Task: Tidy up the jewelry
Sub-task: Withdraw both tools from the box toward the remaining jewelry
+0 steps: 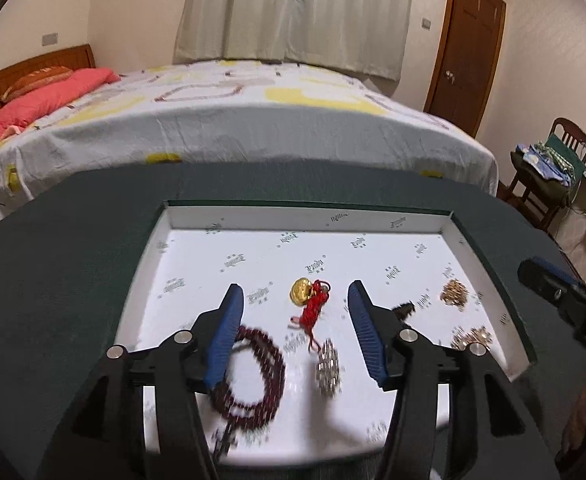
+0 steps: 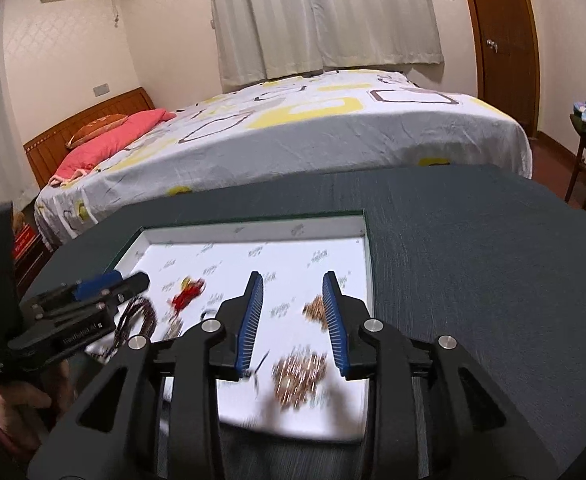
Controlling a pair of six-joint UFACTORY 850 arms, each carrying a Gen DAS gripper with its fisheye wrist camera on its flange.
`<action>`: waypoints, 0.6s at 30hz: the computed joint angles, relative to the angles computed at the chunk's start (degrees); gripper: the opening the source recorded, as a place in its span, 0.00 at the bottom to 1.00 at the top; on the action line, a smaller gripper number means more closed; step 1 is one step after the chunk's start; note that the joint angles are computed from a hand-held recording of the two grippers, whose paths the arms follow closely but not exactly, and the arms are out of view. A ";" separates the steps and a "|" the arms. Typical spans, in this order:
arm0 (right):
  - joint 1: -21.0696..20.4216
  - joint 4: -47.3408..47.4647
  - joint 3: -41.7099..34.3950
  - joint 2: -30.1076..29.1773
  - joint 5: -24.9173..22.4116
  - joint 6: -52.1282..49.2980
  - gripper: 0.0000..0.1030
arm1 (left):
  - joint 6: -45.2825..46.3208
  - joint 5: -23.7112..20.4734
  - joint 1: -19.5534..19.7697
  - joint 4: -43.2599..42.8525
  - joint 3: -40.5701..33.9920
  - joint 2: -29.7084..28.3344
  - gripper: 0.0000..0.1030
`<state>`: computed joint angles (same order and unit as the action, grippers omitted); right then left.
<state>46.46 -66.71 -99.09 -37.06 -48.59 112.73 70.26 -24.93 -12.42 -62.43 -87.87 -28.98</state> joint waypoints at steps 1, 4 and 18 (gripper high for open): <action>0.45 0.03 0.13 0.08 -0.40 0.14 0.30 | 2.35 0.21 0.37 -2.38 1.81 1.37 0.53; 2.39 0.51 0.79 0.38 -1.96 0.33 0.30 | 8.53 1.29 1.35 -8.53 6.58 4.95 0.53; 8.35 6.50 2.82 -0.62 -1.08 -0.90 0.31 | 10.80 4.96 4.85 -10.45 21.25 14.52 0.53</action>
